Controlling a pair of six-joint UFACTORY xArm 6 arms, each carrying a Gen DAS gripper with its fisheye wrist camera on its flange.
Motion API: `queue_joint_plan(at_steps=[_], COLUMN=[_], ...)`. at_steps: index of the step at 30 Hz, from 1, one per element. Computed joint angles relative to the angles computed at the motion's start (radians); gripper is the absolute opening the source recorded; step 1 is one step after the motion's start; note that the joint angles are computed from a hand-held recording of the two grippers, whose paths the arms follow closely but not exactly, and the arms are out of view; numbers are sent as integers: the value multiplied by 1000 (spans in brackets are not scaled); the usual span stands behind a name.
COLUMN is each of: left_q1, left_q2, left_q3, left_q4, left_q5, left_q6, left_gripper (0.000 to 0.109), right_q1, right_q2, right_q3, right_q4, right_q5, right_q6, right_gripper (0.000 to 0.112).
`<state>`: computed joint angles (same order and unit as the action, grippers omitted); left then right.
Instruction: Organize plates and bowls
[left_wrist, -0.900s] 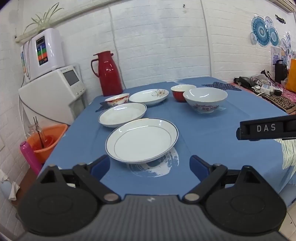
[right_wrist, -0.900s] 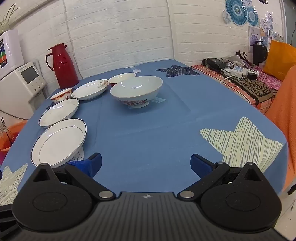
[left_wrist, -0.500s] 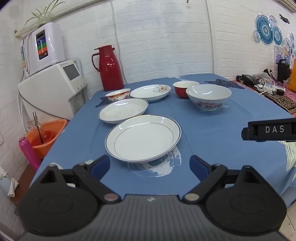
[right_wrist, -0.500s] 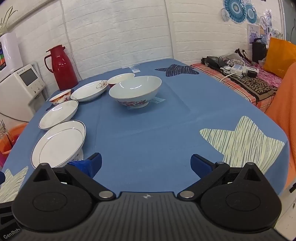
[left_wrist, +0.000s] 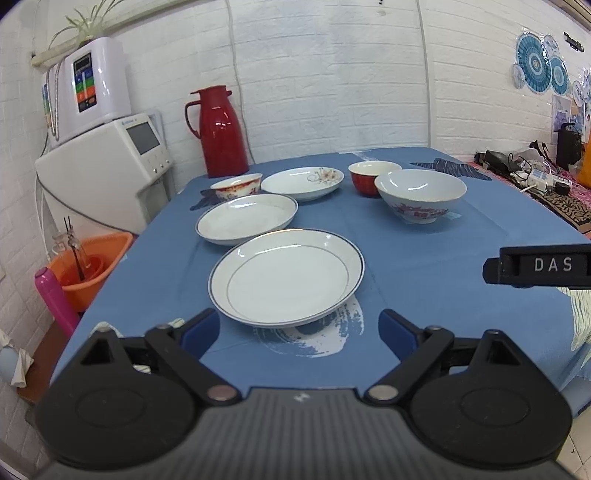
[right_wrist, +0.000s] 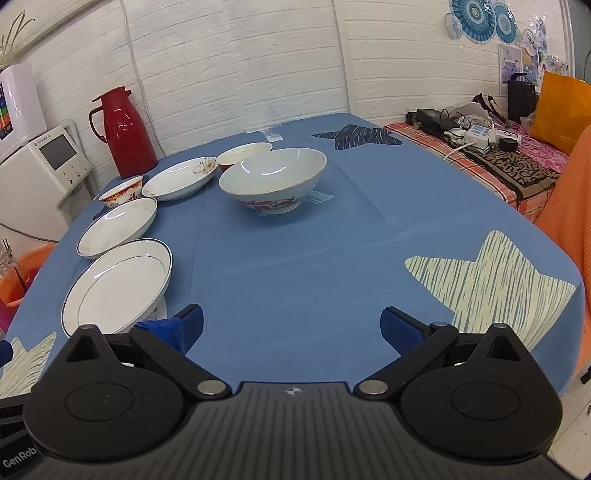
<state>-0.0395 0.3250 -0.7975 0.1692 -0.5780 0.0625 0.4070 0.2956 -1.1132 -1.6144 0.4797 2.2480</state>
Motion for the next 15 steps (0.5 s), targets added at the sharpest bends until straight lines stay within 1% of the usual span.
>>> queue_joint_plan(at_steps=[8, 10, 12, 15], left_q1=[11, 18, 17, 24], left_q2=[4, 8, 11, 19], left_q3=[-19, -30, -33, -52], left_q4=[18, 37, 27, 35], left_q5=[19, 26, 26, 42], left_q6=[-20, -37, -32, -39], left_gripper=[92, 92, 92, 92], right_q1=[-2, -3, 1, 7], right_q2=[9, 12, 15, 18], right_q3=[-14, -18, -24, -32], right_q4=[-30, -52, -80, -153], right_q5=[-12, -15, -7, 5], right_q6=[21, 37, 60, 122], right_gripper=[90, 90, 90, 90])
